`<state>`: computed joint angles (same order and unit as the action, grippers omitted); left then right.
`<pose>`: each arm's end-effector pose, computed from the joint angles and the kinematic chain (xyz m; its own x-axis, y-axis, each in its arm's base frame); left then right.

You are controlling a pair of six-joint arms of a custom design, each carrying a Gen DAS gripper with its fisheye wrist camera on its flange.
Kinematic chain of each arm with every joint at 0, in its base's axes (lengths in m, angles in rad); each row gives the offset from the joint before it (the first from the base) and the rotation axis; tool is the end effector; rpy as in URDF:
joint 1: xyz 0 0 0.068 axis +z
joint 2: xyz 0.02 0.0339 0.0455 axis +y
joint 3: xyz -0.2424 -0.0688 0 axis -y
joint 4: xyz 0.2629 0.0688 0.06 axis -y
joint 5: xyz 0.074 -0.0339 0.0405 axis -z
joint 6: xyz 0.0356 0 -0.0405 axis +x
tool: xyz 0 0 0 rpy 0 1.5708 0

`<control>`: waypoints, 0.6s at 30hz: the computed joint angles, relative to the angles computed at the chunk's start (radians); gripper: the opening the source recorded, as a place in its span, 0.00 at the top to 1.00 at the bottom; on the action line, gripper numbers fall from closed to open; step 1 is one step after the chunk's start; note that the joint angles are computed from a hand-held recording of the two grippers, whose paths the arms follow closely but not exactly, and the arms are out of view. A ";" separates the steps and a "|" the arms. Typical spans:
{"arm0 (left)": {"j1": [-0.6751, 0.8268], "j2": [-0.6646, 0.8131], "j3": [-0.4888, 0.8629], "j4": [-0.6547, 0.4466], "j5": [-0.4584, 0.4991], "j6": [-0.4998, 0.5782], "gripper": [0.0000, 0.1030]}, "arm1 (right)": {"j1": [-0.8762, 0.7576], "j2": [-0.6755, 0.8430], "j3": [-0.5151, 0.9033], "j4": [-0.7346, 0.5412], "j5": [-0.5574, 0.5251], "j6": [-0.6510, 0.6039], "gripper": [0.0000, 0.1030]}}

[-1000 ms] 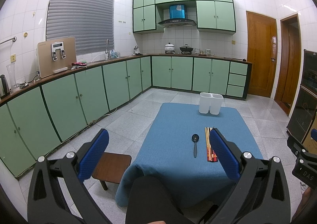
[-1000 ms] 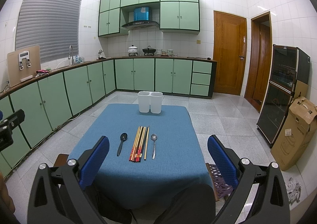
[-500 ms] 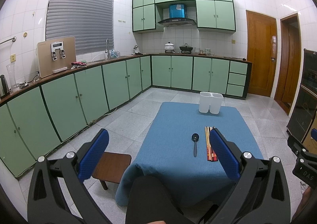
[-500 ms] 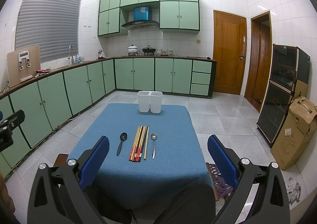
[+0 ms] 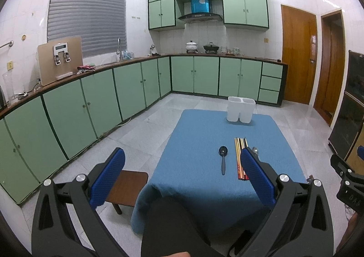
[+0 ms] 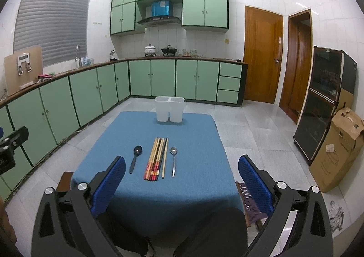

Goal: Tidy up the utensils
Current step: 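Grasp the black ladle handle with the left tool while the right tool grasps the metal spoon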

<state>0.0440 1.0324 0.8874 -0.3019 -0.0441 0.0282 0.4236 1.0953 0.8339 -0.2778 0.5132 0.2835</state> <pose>0.2630 0.0132 0.2956 -0.4339 0.0091 -0.9009 -0.0715 0.9965 0.0445 0.2521 0.0945 0.2651 -0.4421 0.0680 -0.8944 0.1559 0.9878 -0.0020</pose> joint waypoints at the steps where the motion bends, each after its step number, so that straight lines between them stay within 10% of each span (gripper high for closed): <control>1: -0.005 0.026 0.004 0.014 -0.001 0.004 0.05 | -0.013 0.018 0.002 0.006 -0.012 -0.003 0.06; 10: -0.031 0.468 0.126 0.168 0.116 0.071 0.05 | -0.194 0.354 0.097 0.111 -0.205 -0.022 0.06; 18: -0.053 0.900 0.378 0.206 0.192 0.096 0.05 | -0.288 0.754 0.304 0.165 -0.365 -0.044 0.36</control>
